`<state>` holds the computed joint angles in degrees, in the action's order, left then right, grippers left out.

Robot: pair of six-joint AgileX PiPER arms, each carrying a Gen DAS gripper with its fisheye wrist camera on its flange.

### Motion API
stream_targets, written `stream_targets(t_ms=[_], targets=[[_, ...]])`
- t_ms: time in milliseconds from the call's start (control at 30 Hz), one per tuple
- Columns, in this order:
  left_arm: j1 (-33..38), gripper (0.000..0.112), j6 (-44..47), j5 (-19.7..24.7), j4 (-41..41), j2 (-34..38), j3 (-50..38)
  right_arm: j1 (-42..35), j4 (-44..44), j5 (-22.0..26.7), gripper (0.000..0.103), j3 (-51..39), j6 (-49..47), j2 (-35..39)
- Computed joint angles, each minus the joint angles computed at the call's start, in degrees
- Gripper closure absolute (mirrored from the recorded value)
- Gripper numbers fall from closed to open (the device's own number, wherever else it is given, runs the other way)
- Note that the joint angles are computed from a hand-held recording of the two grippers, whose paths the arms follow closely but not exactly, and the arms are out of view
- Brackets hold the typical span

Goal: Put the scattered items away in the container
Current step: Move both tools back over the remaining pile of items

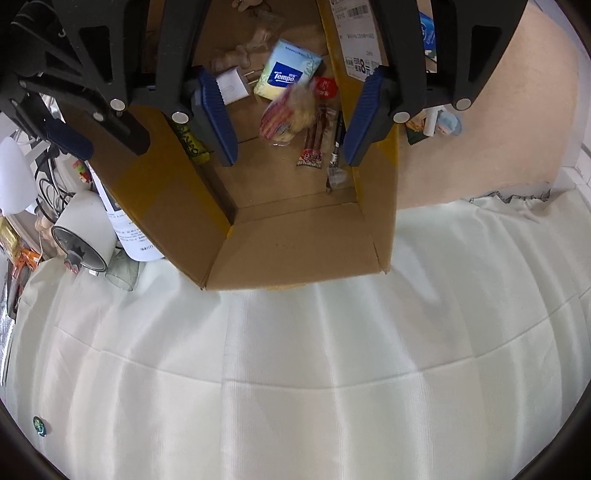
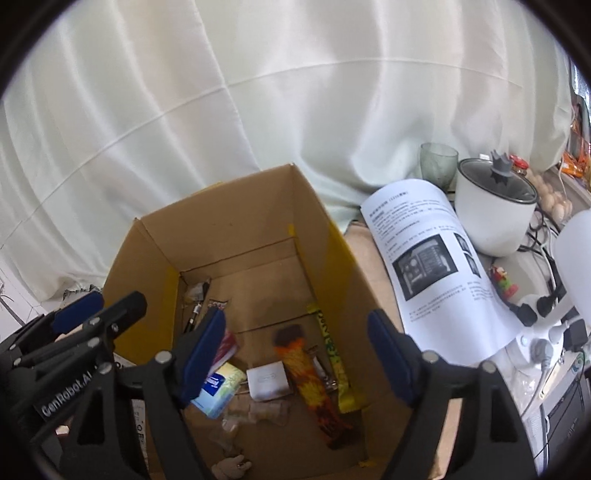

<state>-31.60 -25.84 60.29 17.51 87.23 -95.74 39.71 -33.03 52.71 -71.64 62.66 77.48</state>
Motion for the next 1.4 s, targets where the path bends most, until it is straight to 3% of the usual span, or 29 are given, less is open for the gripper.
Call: stream_targets(t_ms=[167, 300, 700, 1000, 1400], targets=[[1.81, 0.046, 0.45, -1.27, -1.03, -1.19, 0.69, 0.0, -0.16, -1.75, 0.005, 0.67, 1.21, -0.77], [3.67, 0.028, 2.2, -0.63, -2.15, -1.55, -0.11, 1.71, -2.59, 0.35, 0.0, -0.63, 2.94, -0.35], [13.11, 0.027, 11.74, -2.28, -9.45, -5.61, 1.64, 9.41, -12.04, 6.81, 0.0, -7.56, 6.4, 4.9], [26.86, 0.027, 22.78, -4.1, -18.12, -8.61, 5.22, 13.91, -13.76, 9.64, 0.0, -17.34, 5.86, 13.18], [49.35, 0.026, 43.83, -3.07, -34.36, -8.42, 6.88, 19.75, -14.44, 15.22, 0.0, -37.58, 1.54, 27.87]])
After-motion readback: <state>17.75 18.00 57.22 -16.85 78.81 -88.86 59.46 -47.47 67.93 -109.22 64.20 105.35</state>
